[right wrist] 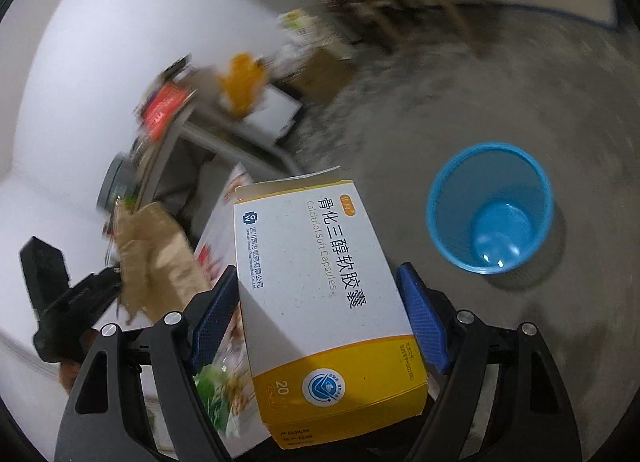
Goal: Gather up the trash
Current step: 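Carry the box and napkin to the blue wastebasket and open both tools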
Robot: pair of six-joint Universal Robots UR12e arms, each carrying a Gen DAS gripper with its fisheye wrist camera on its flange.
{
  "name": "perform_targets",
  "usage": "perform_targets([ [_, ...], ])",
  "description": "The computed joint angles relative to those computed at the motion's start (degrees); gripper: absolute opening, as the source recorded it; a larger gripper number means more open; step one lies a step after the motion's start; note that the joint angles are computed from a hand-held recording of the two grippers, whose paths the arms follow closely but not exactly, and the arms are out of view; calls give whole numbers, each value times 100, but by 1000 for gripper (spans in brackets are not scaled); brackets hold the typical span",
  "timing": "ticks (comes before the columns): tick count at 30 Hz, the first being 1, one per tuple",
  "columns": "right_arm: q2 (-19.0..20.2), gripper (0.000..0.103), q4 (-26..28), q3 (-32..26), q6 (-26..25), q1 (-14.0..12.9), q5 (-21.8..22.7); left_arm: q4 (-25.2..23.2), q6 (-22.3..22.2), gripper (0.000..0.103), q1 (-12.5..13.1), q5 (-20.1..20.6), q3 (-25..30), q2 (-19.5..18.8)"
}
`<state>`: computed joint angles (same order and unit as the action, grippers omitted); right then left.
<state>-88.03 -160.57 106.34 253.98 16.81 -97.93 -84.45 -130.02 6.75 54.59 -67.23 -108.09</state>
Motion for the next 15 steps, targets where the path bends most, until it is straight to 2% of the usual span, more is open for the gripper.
perform_targets([
  [3,-131,77,-181,343,539,-153,48,-288,-114,3,-445,422,49,-219],
  [7,-153,77,-562,730,1129,-406,279,-637,-401,3,-855,745,58,-502],
  [11,-34,77,-1094,1020,1594,-685,603,-669,-706,3,-1080,906,-1,-692],
  [14,133,78,-1473,1132,1823,-906,772,-645,-935,4,-1206,867,46,-806],
  [15,193,79,-1582,1153,1797,-977,833,-534,-1048,13,-1261,828,64,-847],
])
